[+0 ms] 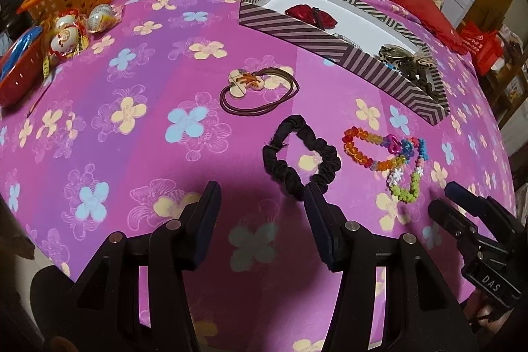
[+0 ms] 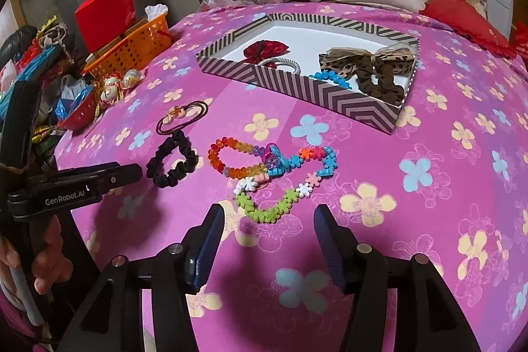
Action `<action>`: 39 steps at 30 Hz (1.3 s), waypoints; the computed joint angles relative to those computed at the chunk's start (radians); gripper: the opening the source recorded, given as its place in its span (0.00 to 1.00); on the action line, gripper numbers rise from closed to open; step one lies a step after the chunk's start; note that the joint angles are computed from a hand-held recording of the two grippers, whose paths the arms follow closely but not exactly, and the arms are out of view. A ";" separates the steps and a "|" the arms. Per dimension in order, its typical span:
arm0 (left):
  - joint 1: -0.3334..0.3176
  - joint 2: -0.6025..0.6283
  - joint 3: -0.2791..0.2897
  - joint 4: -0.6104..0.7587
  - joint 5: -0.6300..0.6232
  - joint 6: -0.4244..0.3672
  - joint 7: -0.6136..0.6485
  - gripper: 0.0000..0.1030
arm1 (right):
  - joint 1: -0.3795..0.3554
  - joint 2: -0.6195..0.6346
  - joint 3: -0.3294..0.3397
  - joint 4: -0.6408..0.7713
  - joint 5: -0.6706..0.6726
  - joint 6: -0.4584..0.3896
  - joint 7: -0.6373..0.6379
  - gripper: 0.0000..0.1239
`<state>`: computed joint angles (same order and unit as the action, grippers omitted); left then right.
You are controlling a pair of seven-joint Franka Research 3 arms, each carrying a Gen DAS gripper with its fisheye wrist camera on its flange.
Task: Organize jewelry
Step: 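Move the left tool to the black scrunchie while the right tool approaches the multicolour beaded bracelet, then grasp the black scrunchie with the left tool while the right tool grasps the beaded bracelet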
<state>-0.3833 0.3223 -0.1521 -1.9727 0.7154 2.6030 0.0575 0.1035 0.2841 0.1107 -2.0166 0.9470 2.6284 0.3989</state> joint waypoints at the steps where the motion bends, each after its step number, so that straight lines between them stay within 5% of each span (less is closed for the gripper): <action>1: 0.001 0.005 0.000 0.006 -0.003 -0.002 0.002 0.50 | 0.001 0.005 -0.001 0.006 -0.005 0.000 0.004 0.44; 26: -0.008 0.105 0.031 0.115 -0.083 0.000 0.071 0.55 | 0.029 0.169 0.038 0.196 -0.208 0.054 0.064 0.43; 35: -0.024 0.126 0.038 0.149 -0.049 -0.046 0.062 0.56 | 0.005 0.189 0.076 0.187 -0.213 0.132 0.027 0.13; 37: -0.029 0.127 0.042 0.150 -0.034 -0.047 0.056 0.48 | -0.009 0.186 0.087 0.182 -0.194 0.134 0.017 0.11; 39: -0.034 0.125 0.045 0.151 -0.018 -0.063 0.049 0.25 | -0.023 0.180 0.098 0.178 -0.167 0.124 0.007 0.08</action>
<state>-0.4176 0.4478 -0.1068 -1.8215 0.6971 2.5396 0.1066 0.0805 0.4646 0.2085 -1.8384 0.7800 2.7523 0.4054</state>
